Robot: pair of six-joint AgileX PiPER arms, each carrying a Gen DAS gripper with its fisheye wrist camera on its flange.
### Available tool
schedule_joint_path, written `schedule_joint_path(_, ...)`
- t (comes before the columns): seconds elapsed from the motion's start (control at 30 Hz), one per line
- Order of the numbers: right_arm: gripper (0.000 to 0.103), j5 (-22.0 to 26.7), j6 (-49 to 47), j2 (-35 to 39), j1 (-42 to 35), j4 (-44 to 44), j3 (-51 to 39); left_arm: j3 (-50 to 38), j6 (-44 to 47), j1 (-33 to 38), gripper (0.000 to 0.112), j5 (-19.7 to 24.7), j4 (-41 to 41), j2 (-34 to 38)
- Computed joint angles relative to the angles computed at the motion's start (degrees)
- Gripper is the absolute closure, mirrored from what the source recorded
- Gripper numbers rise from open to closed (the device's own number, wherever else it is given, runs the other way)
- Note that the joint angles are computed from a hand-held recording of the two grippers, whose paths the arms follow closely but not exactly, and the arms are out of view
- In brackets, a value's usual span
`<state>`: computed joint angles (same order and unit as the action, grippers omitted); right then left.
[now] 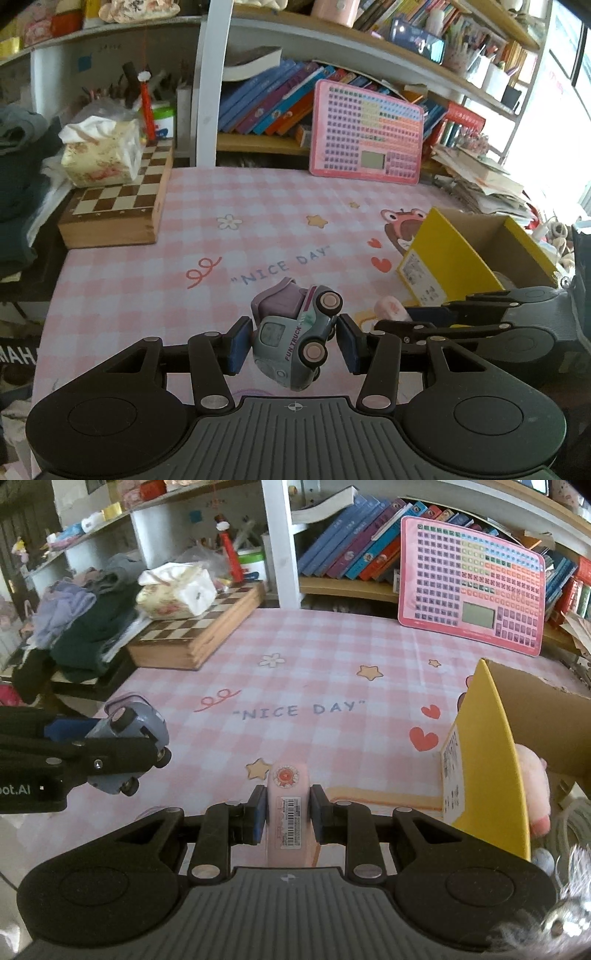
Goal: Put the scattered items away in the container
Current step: 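Grasp the pink rectangular box with the right tool while the left tool holds the car, then carry the toy car in the left tool while the right tool carries the pink box toward the yellow box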
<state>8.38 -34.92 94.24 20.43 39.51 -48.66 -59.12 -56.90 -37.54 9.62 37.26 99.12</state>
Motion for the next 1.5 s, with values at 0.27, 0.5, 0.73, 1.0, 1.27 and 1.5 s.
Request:
schedule_joint_path(0.27,0.08,1.16,7.27,-8.38,1.57,-6.09,6.12,7.61,-17.62,-3.31,0.064,0.1,14.65,-7.36)
schedule_joint_path(0.5,0.08,1.81,22.88,-16.19,4.07,-18.7,11.78,12.63,-26.41,-7.33,0.064,1.01,21.73,-12.88)
schedule_joint_path(0.73,0.08,2.16,50.63,-22.02,9.7,-43.04,15.53,16.9,-35.18,-10.53,0.064,2.31,28.95,-17.37)
schedule_joint_path(1.0,0.08,6.64,75.89,-29.44,15.92,-64.1,19.16,20.57,-41.83,-14.78,0.064,4.06,34.77,-21.7)
schedule_joint_path(1.27,0.08,12.25,97.21,-34.27,22.87,-80.12,22.36,23.23,-45.84,-18.28,0.064,5.29,36.69,-24.14)
schedule_joint_path(1.5,0.08,20.2,107.84,-39.69,29.99,-85.45,25.18,24.64,-50.49,-21.37,0.064,5.23,40.04,-24.58)
